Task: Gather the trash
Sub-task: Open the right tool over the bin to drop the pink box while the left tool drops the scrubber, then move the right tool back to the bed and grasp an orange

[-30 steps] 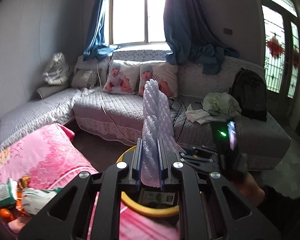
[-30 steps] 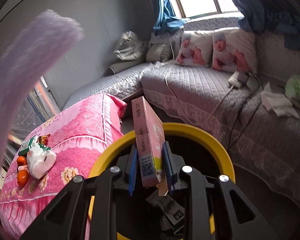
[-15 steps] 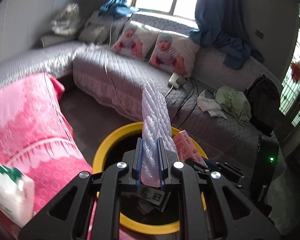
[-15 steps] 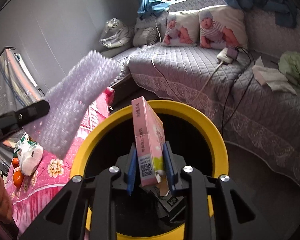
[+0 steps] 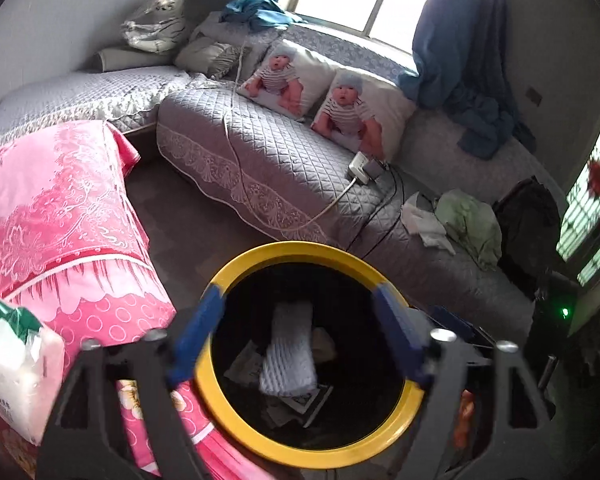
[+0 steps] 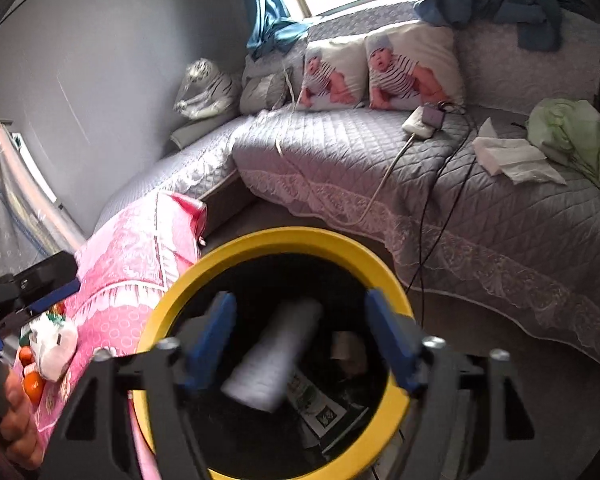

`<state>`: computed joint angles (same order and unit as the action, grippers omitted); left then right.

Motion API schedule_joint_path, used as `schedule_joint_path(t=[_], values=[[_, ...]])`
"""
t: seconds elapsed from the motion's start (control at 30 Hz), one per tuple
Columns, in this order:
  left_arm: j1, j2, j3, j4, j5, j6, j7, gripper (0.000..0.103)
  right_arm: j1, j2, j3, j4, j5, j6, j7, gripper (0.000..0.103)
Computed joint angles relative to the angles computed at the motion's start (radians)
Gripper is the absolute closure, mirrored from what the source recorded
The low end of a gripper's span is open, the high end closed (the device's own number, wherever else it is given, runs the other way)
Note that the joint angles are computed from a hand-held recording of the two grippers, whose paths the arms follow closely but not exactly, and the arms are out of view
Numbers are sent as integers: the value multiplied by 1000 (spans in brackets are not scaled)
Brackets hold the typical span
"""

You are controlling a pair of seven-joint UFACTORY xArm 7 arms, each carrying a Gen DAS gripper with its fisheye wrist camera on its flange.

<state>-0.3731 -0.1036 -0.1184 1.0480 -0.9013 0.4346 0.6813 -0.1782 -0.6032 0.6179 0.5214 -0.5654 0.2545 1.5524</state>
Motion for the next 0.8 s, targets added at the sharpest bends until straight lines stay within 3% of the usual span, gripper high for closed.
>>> schedule_joint_path(t=[0.17, 0.4, 0.53, 0.8], values=[[3, -37, 28, -4, -123, 34, 26, 9, -6, -64, 16, -23, -3, -15, 0, 15], [40, -147, 121, 24, -290, 254, 96, 9, -35, -72, 75, 12, -4, -33, -36, 10], [98, -205, 192, 70, -315, 393, 84, 9, -65, -54, 117, 56, -17, -59, -72, 9], [241, -295, 349, 157, -238, 475, 81, 8, -170, 2, 243, 175, -26, -159, -165, 8]])
